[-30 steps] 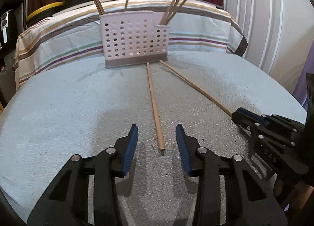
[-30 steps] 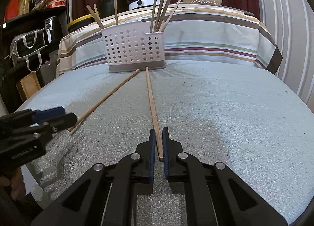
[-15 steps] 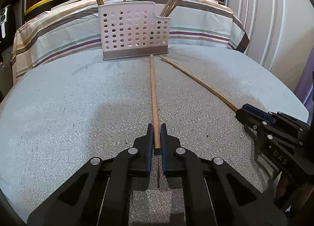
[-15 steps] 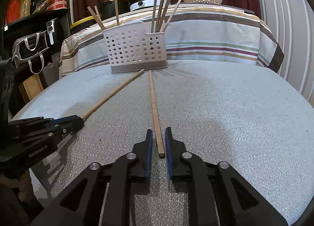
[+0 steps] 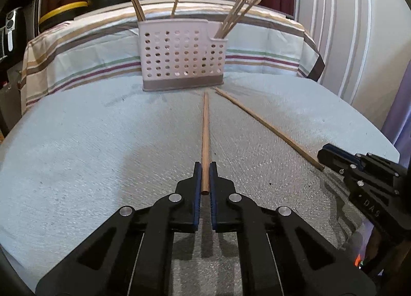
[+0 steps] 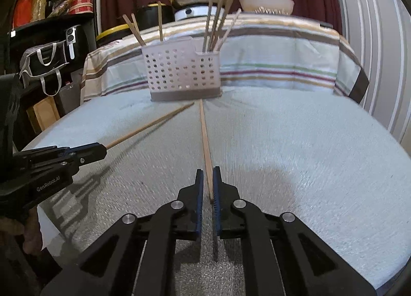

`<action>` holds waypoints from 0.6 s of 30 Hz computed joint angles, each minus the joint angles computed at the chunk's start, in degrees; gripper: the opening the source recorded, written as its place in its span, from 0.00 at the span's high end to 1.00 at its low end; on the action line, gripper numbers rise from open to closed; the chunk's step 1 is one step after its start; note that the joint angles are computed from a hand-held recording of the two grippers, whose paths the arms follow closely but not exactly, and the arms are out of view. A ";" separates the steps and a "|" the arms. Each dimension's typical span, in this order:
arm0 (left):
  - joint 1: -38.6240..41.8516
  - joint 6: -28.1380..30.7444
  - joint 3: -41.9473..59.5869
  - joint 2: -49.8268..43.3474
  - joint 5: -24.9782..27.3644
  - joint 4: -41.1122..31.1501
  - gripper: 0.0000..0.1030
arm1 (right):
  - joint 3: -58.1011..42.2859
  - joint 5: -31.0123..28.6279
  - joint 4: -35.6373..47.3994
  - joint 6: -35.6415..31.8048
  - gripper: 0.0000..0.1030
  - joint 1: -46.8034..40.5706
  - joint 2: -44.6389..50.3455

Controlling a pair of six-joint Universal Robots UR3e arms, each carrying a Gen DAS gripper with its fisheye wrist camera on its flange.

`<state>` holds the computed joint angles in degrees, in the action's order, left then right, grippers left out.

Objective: Organize utensils
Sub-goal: 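Lift both held chopsticks upright and carry them to the caddy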

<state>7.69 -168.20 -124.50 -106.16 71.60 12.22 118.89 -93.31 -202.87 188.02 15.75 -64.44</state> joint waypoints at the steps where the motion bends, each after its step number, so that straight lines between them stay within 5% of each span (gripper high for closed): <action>1: 0.38 0.06 -0.53 0.67 -0.22 0.30 0.94 | 0.10 -0.35 -0.15 -0.20 0.93 0.26 -0.41; 18: 8.44 -0.21 -7.37 17.27 -6.04 1.18 0.94 | -1.80 -3.83 0.96 -3.09 0.94 3.00 -9.48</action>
